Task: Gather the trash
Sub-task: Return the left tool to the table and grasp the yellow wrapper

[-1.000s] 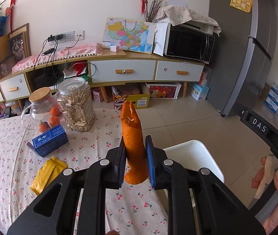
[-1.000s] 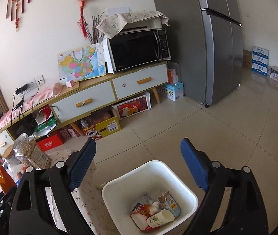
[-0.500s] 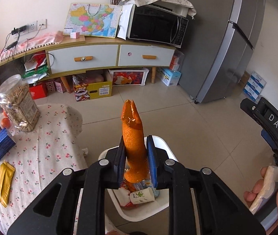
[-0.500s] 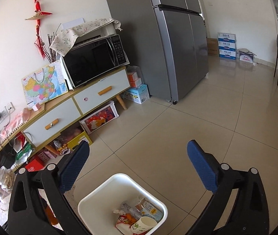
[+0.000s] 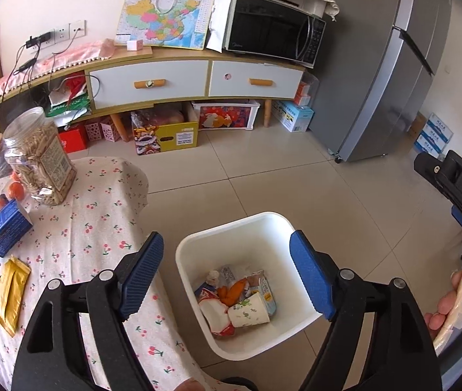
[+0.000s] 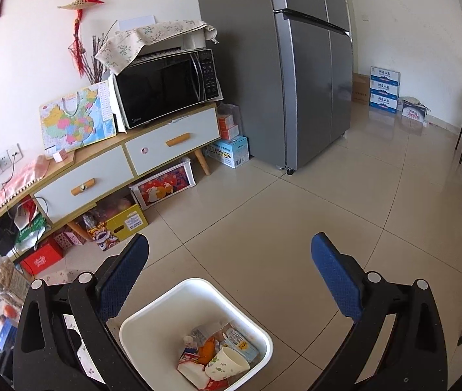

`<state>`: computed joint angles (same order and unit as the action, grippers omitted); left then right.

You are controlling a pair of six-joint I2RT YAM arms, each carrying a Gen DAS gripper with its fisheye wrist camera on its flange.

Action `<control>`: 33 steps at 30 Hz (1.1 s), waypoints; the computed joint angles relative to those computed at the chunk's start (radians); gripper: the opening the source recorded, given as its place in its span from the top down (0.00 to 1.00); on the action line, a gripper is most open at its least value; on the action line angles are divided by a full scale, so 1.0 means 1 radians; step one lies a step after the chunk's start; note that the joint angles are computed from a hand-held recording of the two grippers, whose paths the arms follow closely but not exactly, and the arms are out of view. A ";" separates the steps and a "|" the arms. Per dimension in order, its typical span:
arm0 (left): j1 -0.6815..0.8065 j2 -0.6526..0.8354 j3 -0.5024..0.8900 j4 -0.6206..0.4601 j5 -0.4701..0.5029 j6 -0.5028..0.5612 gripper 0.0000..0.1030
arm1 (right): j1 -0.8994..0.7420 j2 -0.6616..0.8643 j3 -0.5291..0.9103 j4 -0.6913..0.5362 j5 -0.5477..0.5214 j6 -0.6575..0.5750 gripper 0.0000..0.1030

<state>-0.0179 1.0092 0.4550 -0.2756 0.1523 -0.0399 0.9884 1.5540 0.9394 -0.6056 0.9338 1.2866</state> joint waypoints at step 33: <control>0.877 0.841 0.359 0.169 -0.104 0.824 0.14 | 0.170 0.597 0.670 -0.084 -0.191 -0.392 0.07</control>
<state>0.8589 1.8503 0.8136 -0.1069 0.0480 0.7836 1.1582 2.1505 1.6092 -0.6900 0.7424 0.8942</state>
